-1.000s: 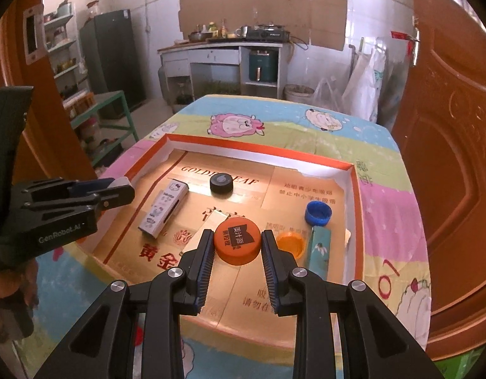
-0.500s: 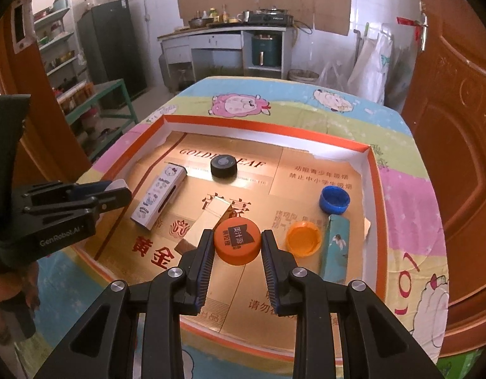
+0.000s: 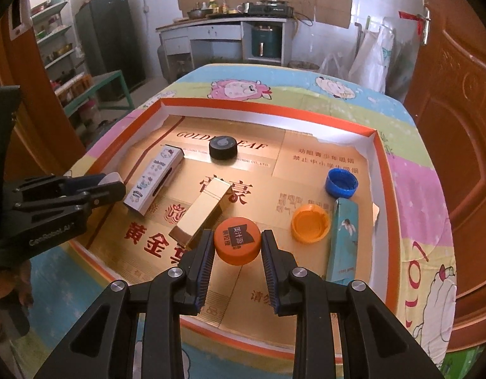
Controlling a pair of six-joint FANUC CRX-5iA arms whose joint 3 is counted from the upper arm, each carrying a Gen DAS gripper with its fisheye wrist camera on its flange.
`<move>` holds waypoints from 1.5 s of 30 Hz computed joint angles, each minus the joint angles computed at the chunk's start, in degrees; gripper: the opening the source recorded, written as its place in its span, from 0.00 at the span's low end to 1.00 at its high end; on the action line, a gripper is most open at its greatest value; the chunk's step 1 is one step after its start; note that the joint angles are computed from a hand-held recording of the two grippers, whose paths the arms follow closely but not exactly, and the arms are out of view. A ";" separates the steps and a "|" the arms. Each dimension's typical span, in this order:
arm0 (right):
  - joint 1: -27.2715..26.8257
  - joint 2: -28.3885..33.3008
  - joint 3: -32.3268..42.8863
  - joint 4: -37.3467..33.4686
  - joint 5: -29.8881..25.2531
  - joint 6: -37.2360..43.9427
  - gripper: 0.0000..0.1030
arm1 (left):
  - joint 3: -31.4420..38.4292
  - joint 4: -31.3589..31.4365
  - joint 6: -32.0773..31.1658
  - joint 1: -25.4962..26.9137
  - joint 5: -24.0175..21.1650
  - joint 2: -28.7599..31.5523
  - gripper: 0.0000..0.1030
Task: Organize rigid objects
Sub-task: 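Open both grippers to drop the orange tin and white cap into the tray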
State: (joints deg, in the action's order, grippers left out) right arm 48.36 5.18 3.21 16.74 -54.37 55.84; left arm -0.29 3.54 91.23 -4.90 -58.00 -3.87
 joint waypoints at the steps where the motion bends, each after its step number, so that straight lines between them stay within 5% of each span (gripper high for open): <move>1: 0.00 -0.07 -0.15 0.00 -0.04 -0.06 0.30 | 0.06 -0.44 0.16 -0.23 0.07 0.01 0.30; 36: 0.26 0.58 -1.10 0.66 -0.39 0.09 0.30 | -0.15 -6.78 -0.04 -3.60 1.96 -0.22 0.31; 45: 0.47 -0.31 -2.46 0.87 0.75 -0.43 0.38 | -2.27 -4.94 -2.39 -3.65 4.80 -1.07 0.47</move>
